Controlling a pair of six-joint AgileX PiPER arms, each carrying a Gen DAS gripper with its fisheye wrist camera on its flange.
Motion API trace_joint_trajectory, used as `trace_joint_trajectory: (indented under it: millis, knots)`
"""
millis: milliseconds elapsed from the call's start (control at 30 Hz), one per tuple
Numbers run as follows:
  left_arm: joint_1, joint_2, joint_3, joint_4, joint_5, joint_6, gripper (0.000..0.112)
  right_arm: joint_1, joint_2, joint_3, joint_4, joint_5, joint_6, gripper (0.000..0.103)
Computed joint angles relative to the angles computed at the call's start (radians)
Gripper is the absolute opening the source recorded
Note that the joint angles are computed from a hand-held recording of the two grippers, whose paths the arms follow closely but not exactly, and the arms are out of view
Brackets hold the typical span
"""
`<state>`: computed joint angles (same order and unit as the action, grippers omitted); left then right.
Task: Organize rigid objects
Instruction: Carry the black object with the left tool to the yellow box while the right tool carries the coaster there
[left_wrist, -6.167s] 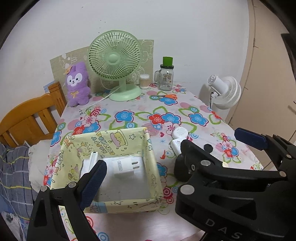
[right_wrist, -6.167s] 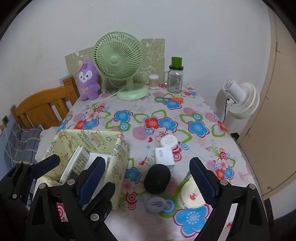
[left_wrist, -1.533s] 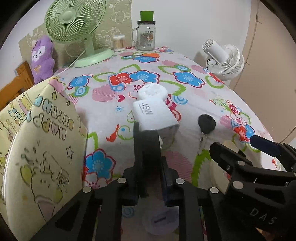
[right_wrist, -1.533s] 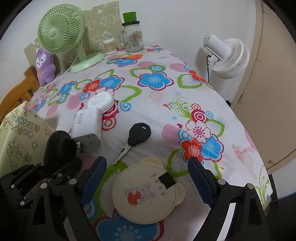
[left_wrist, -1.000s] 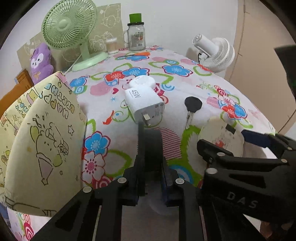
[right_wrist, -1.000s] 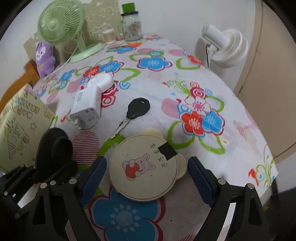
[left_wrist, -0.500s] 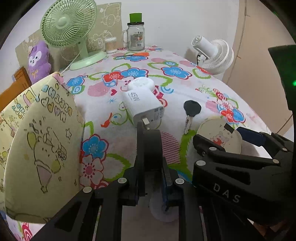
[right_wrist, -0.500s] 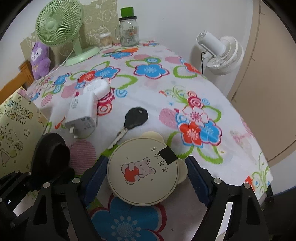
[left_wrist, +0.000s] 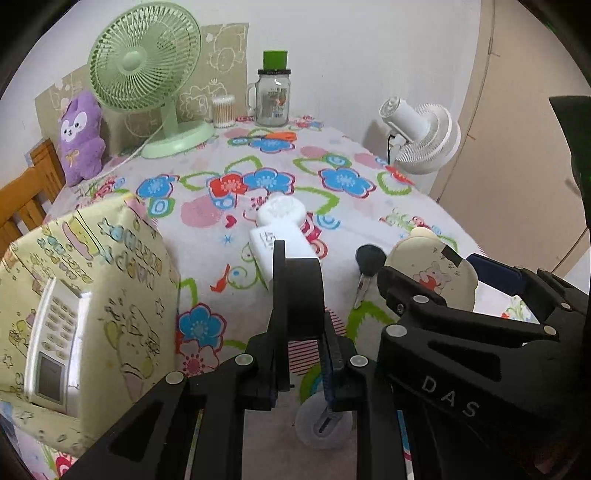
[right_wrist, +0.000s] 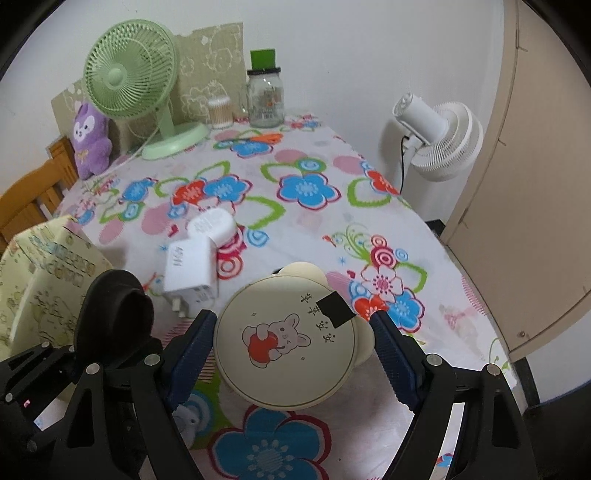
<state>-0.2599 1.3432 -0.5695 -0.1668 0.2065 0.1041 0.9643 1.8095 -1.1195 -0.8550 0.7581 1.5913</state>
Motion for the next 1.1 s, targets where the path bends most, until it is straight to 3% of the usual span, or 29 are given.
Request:
trace_joint_trajectory:
  millis: [633, 1100]
  knots:
    - [0.101, -0.179, -0.031, -0.169, 0.153, 0.204, 0.016, 0.107, -0.073, -0.091, -0.035, 0.156, -0.005, 0.085]
    - [0.271, -0.261, -0.076, -0.327, 0.289, 0.43, 0.016, 0.157, -0.042, -0.248, -0.021, 0.245, -0.085, 0.085]
